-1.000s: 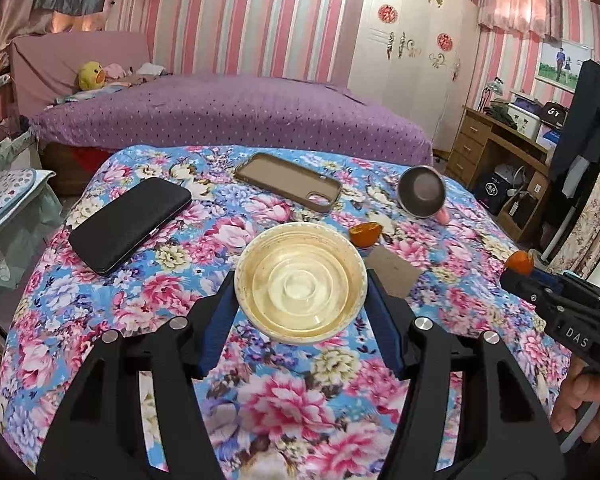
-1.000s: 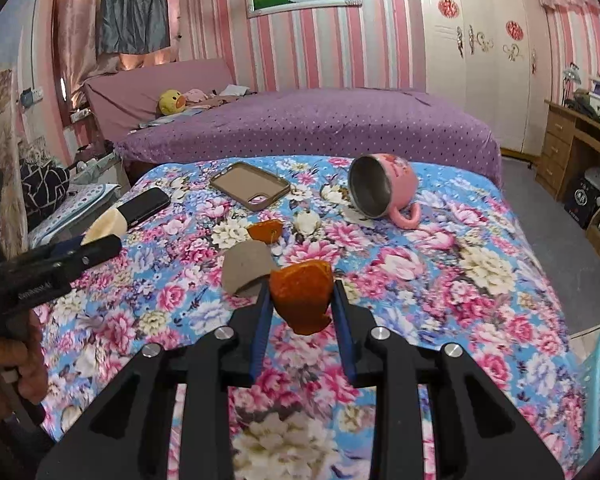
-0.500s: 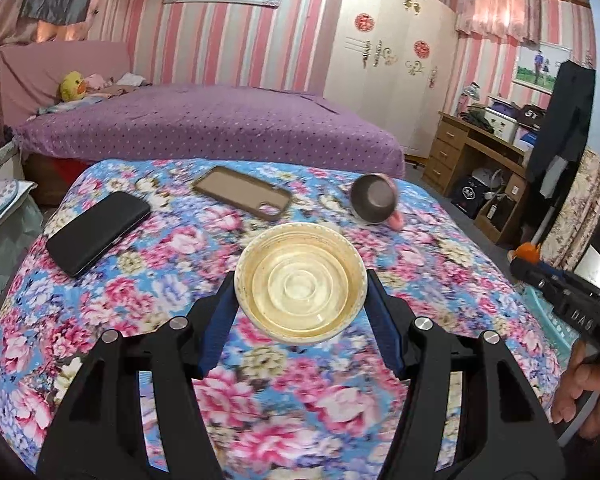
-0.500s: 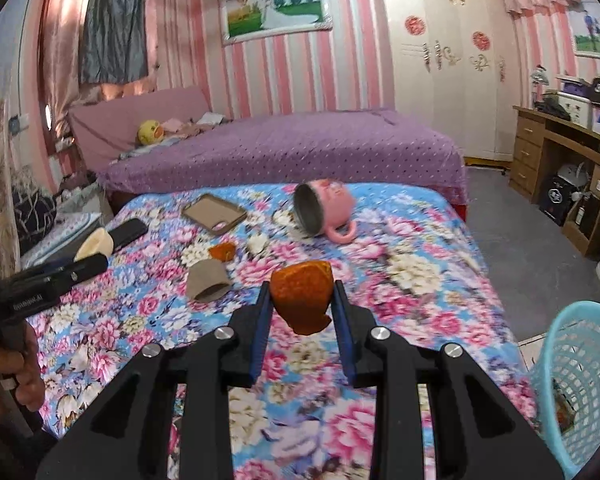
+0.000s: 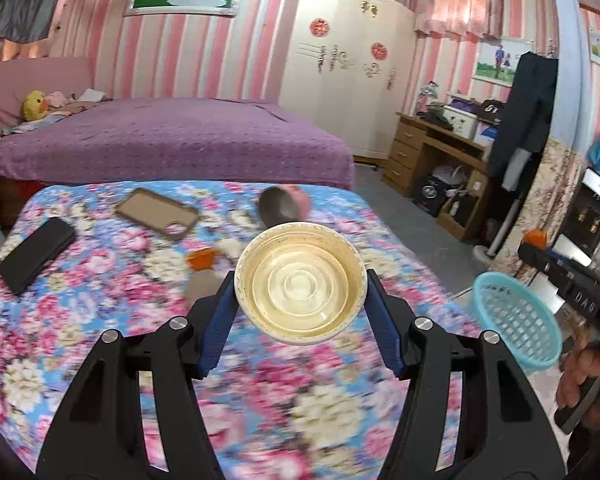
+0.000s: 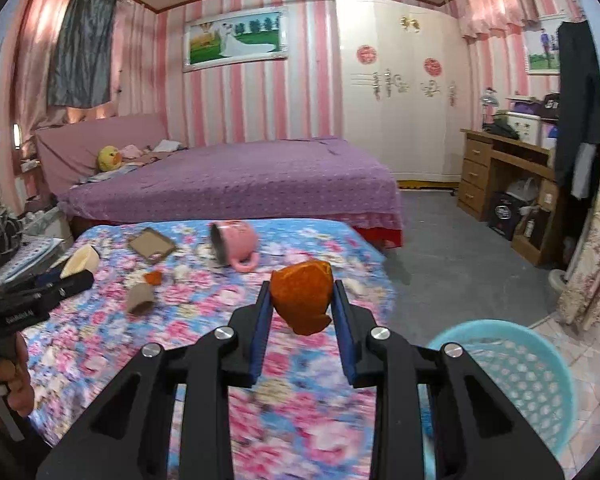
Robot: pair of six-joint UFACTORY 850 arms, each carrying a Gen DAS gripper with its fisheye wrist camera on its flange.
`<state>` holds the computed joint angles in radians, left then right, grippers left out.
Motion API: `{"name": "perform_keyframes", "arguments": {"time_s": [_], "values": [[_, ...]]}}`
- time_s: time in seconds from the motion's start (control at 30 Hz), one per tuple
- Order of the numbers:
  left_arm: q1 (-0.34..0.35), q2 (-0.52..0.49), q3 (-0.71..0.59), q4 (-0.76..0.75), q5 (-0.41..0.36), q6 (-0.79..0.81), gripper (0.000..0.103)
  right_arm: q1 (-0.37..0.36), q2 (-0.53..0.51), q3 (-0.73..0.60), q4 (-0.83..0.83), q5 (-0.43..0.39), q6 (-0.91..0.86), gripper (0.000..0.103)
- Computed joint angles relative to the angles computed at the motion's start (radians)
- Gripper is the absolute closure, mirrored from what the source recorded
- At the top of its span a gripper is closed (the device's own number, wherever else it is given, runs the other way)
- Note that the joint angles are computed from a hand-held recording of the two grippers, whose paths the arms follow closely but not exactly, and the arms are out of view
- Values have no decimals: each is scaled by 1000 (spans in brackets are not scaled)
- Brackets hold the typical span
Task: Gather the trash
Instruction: 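Carry both items over the blue basket and open both grippers to drop them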
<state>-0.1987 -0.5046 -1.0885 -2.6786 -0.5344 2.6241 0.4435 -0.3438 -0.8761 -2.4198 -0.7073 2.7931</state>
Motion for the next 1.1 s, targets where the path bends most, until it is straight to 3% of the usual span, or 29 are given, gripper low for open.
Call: {"name": "perform_keyframes", "arguments": {"time_s": [0.3,0.6,0.73,0.87,1.1], "values": [[-167,-35,-64,15,17,-21,43,-88,86,144,44,-40,20,73],[-305,-144,-161,47,-3,-71,43,-178,144,264,114,-63,17,73],[-327,-199,-207,104,-31,-121,43,-227,144,297,104,-53,44,73],[-356,-231,-235,17,-8,11,43,-254,122,302,84,-49,68,73],[-362,-288,-317,195,39,-141,43,-278,96,303,46,-26,135,73]]}}
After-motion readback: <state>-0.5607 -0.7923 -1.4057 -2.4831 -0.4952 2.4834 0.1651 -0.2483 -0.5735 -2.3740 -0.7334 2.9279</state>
